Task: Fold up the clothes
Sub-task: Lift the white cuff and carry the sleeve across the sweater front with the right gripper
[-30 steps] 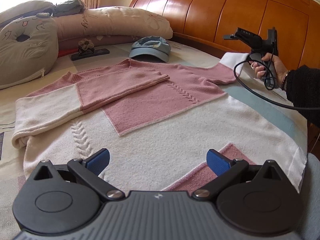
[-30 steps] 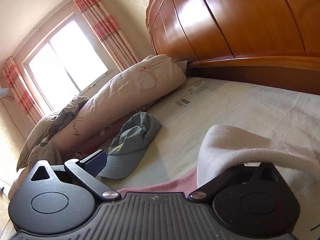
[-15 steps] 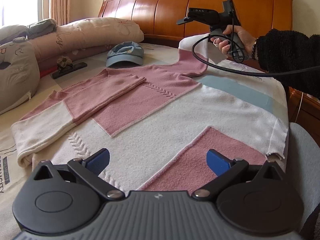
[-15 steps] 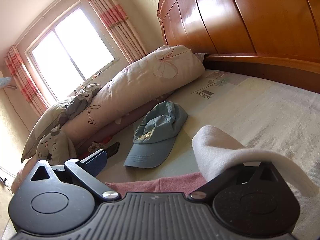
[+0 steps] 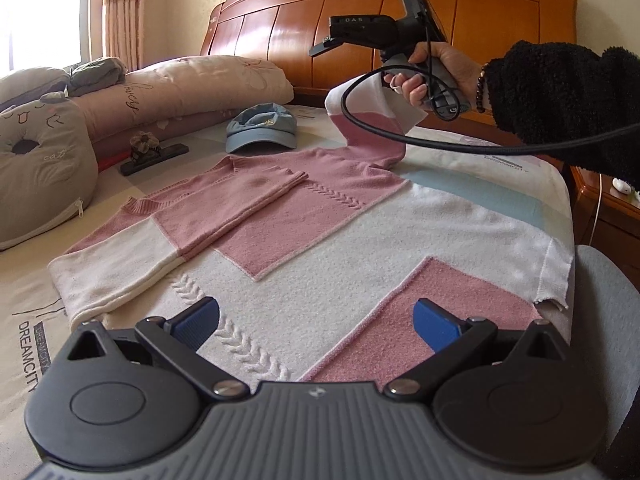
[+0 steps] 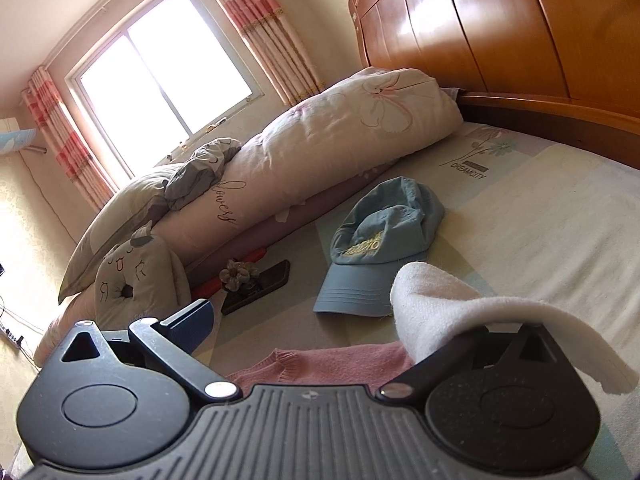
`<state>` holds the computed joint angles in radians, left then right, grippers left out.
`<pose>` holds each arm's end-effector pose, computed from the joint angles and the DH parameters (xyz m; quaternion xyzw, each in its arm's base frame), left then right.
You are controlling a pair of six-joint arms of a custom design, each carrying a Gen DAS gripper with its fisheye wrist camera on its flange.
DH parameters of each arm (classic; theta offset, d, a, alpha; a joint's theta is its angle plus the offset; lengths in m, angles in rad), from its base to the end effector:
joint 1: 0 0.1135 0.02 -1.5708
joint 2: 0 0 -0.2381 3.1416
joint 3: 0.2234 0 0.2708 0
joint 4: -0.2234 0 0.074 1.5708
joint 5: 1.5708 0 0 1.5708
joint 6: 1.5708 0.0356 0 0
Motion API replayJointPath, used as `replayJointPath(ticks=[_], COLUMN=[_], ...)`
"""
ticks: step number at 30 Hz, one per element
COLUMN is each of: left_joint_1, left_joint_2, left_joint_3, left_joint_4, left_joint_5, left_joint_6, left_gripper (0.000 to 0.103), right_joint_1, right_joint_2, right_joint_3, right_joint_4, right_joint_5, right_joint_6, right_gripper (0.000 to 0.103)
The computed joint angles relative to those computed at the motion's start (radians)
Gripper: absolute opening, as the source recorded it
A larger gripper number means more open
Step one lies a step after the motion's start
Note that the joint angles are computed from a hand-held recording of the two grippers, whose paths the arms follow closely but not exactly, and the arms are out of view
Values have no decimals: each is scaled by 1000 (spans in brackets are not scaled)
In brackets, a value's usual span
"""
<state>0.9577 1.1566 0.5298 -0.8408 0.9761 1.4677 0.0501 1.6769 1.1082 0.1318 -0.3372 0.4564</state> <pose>0.1294 0.1326 0.1317 0.2459 0.8474 -0.1215 0.4545 0.3964 0.0317 0.2131 0.0795 0.8327 0.2697 0.4771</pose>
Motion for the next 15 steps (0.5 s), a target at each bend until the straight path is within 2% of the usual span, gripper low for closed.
replayJointPath(ticks=[3, 7, 15], left_joint_1=[0, -18, 2], left_joint_2=[41, 47, 93], left_joint_3=[11, -5, 17], left_joint_4=[28, 117, 152], left_joint_5=[-12, -55, -56], left_joint_6=[-14, -95, -133], left_gripper=[102, 102, 102], right_joint_1=[41, 93, 178], right_joint_2=[9, 22, 61], right_joint_3=[33, 73, 158], right_joint_4=[-25, -58, -111], right_joint_5=[13, 30, 32], right_joint_6=[-7, -23, -49], right_gripper=[103, 103, 103])
